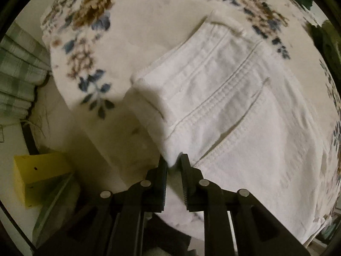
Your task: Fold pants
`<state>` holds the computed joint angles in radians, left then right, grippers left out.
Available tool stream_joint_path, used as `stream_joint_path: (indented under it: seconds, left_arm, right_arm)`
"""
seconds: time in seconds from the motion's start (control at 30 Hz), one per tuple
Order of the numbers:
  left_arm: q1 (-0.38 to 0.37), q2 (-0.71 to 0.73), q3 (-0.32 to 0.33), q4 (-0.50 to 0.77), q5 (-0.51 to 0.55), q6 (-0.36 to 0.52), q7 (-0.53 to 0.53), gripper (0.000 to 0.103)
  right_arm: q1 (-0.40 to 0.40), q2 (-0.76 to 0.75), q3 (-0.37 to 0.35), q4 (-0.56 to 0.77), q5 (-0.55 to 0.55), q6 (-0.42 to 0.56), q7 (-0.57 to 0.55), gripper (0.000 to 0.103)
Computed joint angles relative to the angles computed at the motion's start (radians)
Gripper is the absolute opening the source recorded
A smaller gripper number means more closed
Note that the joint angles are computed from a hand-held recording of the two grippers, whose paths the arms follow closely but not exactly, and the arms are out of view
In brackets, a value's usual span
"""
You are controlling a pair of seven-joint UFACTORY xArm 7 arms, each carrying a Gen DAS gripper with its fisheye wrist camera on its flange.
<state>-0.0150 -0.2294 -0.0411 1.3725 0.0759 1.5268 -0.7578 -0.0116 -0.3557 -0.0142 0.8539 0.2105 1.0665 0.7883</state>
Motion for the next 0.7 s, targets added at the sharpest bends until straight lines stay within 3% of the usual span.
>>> stream_joint_path:
  seconds: [0.03, 0.1, 0.17, 0.2, 0.27, 0.33, 0.43, 0.5, 0.57, 0.7]
  left_arm:
    - [-0.003, -0.001, -0.007, 0.012, 0.016, 0.015, -0.001, 0.013]
    - [-0.012, 0.003, -0.024, 0.052, 0.054, 0.040, 0.002, 0.030]
    - [-0.024, 0.005, -0.035, 0.076, 0.066, 0.043, 0.002, 0.065]
    - [-0.030, 0.008, -0.041, 0.085, 0.075, 0.043, 0.002, 0.071]
    - [-0.045, 0.030, -0.057, 0.111, 0.108, 0.043, 0.012, 0.074]
    - [-0.066, 0.048, -0.064, 0.112, 0.107, 0.046, 0.026, 0.074]
    - [-0.089, 0.063, -0.071, 0.093, 0.096, 0.030, 0.024, 0.074]
    - [-0.104, 0.088, -0.073, 0.096, 0.091, 0.031, 0.034, 0.074]
    - [-0.117, 0.111, -0.074, 0.108, 0.086, 0.031, 0.038, 0.074]
    - [-0.143, 0.130, -0.080, 0.119, 0.103, 0.022, 0.054, 0.074]
  right_arm:
    - [-0.001, 0.004, 0.002, 0.014, -0.019, 0.029, -0.007, 0.028]
    - [-0.008, -0.006, 0.013, 0.051, -0.086, 0.073, -0.022, 0.042]
    - [-0.014, -0.017, 0.033, 0.098, -0.167, 0.095, -0.033, 0.055]
    - [-0.012, -0.005, 0.043, 0.125, -0.204, 0.090, -0.050, 0.059]
    - [-0.001, 0.046, 0.046, 0.175, -0.245, 0.061, -0.112, 0.073]
    - [0.011, 0.167, 0.057, 0.266, -0.289, 0.040, -0.164, 0.078]
    - [0.029, 0.341, 0.059, 0.392, -0.343, 0.039, -0.197, 0.079]
    - [0.041, 0.428, 0.051, 0.458, -0.359, 0.074, -0.211, 0.074]
    - [0.042, 0.409, 0.033, 0.432, -0.363, 0.055, -0.189, 0.004]
    - [-0.002, 0.224, -0.005, 0.291, -0.364, -0.008, -0.007, 0.004]
